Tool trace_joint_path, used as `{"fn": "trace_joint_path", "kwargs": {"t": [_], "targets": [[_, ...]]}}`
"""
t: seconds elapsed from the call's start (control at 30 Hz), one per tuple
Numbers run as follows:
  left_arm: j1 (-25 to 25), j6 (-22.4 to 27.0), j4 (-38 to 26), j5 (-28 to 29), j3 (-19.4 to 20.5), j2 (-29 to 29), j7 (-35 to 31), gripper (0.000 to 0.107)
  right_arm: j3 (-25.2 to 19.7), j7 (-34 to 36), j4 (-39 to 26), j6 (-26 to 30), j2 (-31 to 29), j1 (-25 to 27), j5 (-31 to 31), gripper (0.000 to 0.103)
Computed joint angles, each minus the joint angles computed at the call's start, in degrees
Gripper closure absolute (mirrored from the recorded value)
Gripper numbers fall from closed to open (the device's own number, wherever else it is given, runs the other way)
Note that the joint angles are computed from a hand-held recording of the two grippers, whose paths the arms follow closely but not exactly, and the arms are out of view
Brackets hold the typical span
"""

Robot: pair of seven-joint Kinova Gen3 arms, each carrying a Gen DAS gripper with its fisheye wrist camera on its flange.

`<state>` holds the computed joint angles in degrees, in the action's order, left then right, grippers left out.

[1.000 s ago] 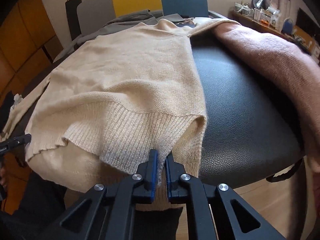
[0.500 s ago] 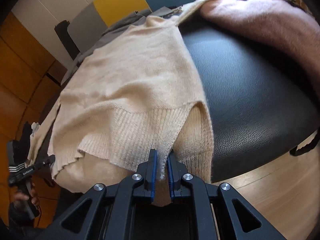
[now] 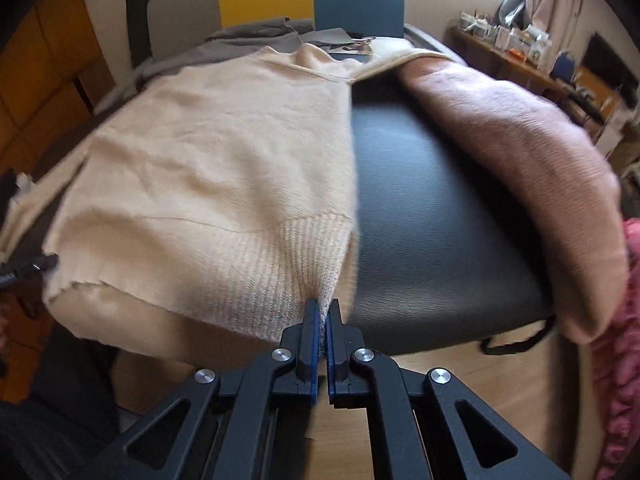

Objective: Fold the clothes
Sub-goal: 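Pull the hem with the right gripper while the left gripper pinches the hem, then open both grippers to release the ribbed hem, leaving the sweater flat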

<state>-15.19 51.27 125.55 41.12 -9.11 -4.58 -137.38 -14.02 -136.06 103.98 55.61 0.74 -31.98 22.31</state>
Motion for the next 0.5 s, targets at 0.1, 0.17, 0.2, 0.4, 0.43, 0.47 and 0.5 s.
{"fn": "trace_joint_path", "kwargs": {"t": [0.1,0.17,0.2,0.4,0.43,0.47,0.5], "targets": [[-0.16,1.96,-1.30,-1.21,-0.25,0.69,-0.86,0.091,0.56,0.00,0.64,1.76,0.71,0.47,-0.89,0.100],[-0.87,4.55,-2.55,-1.68,-0.68,1.68,-2.14,0.091,0.92,-0.07,1.49,1.32,1.27,0.87,-1.96,0.100],[-1.46,5.66,-2.91,-1.44,-0.97,2.13,-2.58,0.091,1.01,-0.27,1.82,0.92,1.64,0.90,-2.13,0.100],[-4.68,9.76,-4.04,-1.37,-1.35,3.18,-3.55,0.091,1.71,-0.04,2.36,0.07,2.74,0.92,-2.94,0.100],[-5.52,10.40,-3.58,-0.76,-1.95,2.93,-3.66,0.091,2.02,1.08,2.50,-0.60,2.34,1.41,-4.09,0.099],[-6.37,11.05,-3.12,-0.17,-2.55,2.70,-3.74,0.091,1.82,1.83,2.67,-1.22,1.92,2.19,-4.85,0.099],[-7.22,11.71,-2.68,0.38,-3.16,2.49,-3.81,0.091,2.20,2.05,2.84,-1.64,1.11,1.90,-4.69,0.099]]}}
